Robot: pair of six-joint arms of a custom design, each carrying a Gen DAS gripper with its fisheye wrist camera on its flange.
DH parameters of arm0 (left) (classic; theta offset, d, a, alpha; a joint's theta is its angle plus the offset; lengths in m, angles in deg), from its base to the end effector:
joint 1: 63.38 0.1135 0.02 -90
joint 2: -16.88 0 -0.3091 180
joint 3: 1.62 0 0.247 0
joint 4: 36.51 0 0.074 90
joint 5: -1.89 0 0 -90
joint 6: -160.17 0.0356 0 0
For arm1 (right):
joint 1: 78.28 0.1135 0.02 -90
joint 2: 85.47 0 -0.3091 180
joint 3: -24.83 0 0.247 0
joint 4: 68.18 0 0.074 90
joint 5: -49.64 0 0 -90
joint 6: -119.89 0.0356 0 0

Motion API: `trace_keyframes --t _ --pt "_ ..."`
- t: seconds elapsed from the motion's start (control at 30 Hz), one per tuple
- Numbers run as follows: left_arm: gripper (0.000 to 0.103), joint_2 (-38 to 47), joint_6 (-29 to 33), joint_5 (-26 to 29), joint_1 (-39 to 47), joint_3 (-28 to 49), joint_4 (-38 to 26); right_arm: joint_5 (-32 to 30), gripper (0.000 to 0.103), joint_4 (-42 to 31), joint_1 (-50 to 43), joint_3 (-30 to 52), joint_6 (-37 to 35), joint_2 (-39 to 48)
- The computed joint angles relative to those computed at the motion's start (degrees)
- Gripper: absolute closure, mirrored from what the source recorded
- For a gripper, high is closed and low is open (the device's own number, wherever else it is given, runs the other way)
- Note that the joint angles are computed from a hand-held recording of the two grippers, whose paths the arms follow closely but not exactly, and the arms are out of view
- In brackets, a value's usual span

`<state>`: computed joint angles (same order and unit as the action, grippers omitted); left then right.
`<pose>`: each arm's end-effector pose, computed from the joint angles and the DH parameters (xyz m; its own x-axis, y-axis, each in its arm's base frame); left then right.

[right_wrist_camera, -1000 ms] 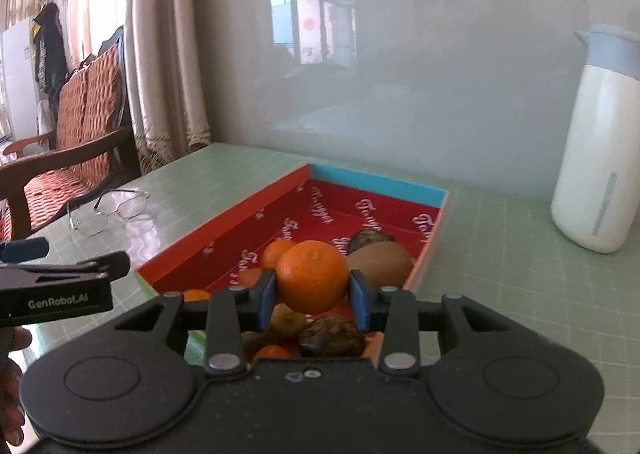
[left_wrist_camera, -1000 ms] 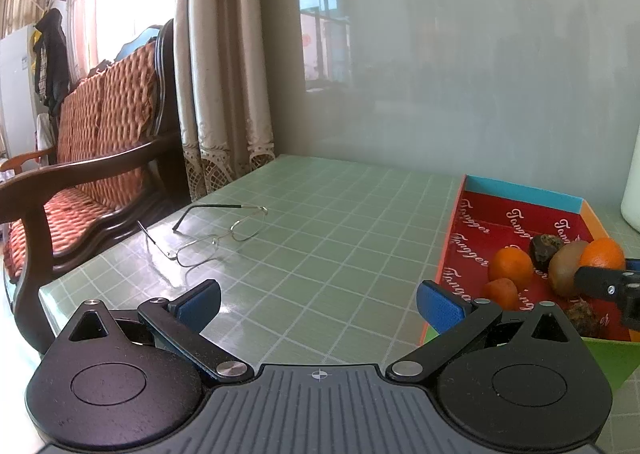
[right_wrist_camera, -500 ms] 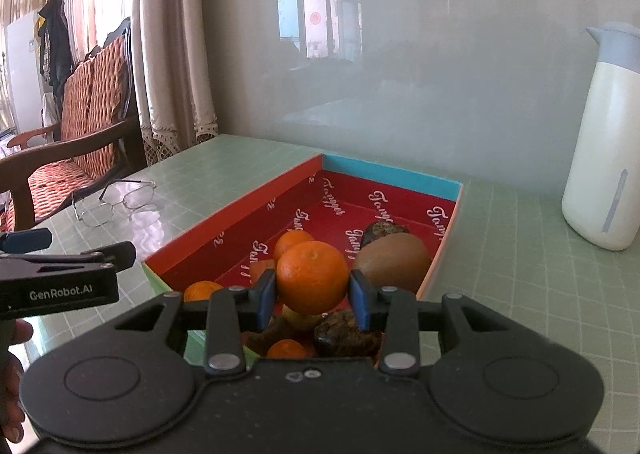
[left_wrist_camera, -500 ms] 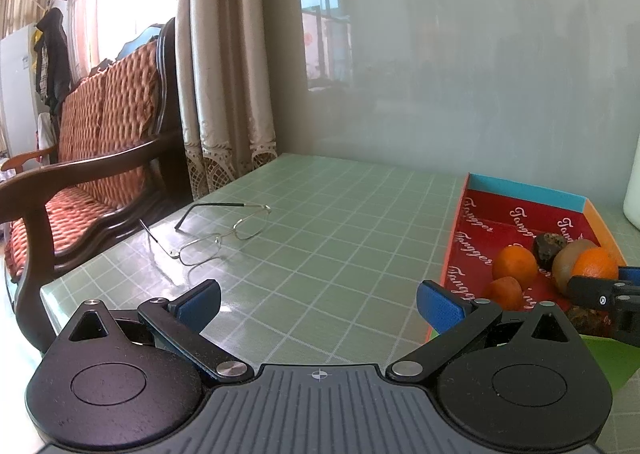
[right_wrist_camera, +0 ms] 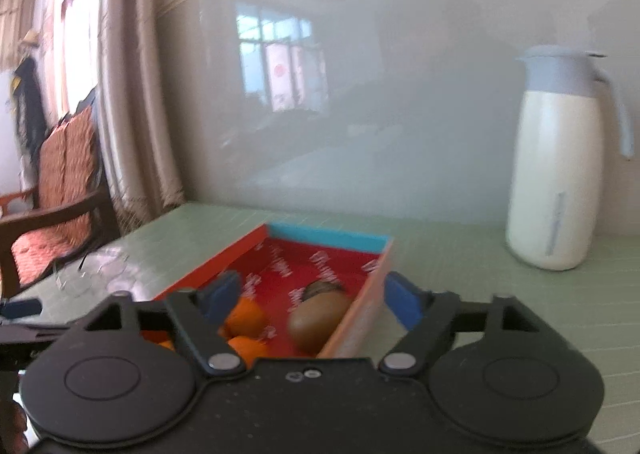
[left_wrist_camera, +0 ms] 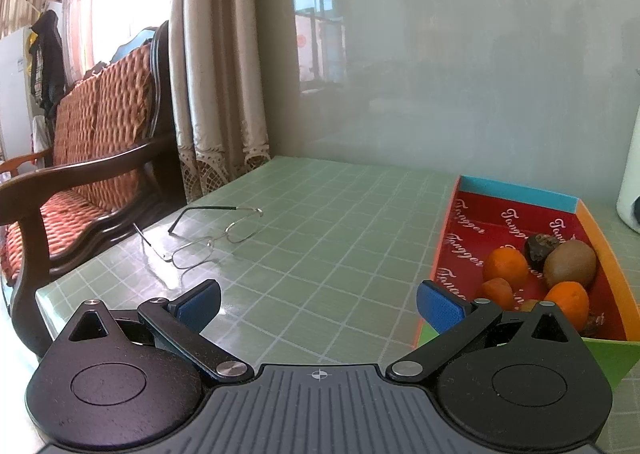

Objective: Organize fruits

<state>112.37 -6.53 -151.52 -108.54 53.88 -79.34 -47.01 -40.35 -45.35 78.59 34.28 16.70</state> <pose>0.1989 -0.1549 0.1732 -0.3931 -0.2224 -0.8922 -0.6260 0.7755 0.0825 0.2928 0.1945 0.1925 -0.3425 -0.1312 -0.9303 -0.6065 0.7871 0.1122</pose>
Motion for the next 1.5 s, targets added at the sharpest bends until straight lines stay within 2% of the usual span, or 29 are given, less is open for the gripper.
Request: trace_keyframes --t 0.23,0.3,0.4,0.57,0.67,0.83,0.87,0.97,1.1,1.2,1.33,1.37,1.5 --pt "0.0 -1.58 3.2 1.31 -0.06 -1.05 4.6 -2.85 0.013 -0.69 -6.76 -1.93 0.25 -2.92" --pt "0.0 -1.16 2.78 1.18 -0.3 -0.45 4.06 -3.23 0.012 -1.16 -8.5 -2.85 -0.79 -4.2" --pt "0.0 -0.2 2.44 0.51 -1.04 0.74 3.06 -3.38 0.003 -0.8 -11.02 -4.76 -2.21 -6.19" --pt "0.0 0.59 2.74 -0.91 -4.78 3.14 3.11 -4.45 0.002 1.46 -15.02 -11.05 -3.51 -9.75" --pt "0.0 3.39 -0.77 -2.09 -10.02 7.39 -1.84 -5.16 0.0 6.24 -17.04 -17.64 -4.12 -12.09" --pt "0.0 10.52 -11.24 -5.06 -17.84 16.7 -17.06 -7.07 0.0 11.15 -20.23 -27.05 -3.82 -16.5" --pt "0.0 11.08 -13.08 -5.28 -18.83 17.83 -18.99 -7.28 0.0 9.67 -20.69 -27.67 -4.16 -17.89" --pt "0.0 11.0 -13.58 -5.17 -21.07 19.49 -19.8 -7.84 0.0 8.76 -21.29 -29.41 -5.22 -19.86" --pt "0.0 14.53 -24.19 -6.05 -25.14 23.43 -29.45 -8.38 0.0 9.5 -21.3 -31.09 -7.91 -21.9" --pt "0.0 14.92 -26.88 -7.49 -26.8 22.5 -28.65 -8.65 0.0 14.17 -21.35 -32.51 -10.16 -19.85" --pt "0.0 19.55 -38.56 -9.52 -28.05 25.63 -39.14 -9.4 0.0 15.29 -22.12 -31.66 -10.83 -16.03" --pt "0.0 19.89 -39.47 -9.68 -28.15 25.8 -39.89 -9.09 0.0 15.04 -22.28 -31.3 -11.02 -15.37" --pt "0.0 17.94 -31.61 -9.85 -26.9 22.78 -31.11 -8.99 0.0 15.34 -23.68 -30.12 -9.7 -13.25"
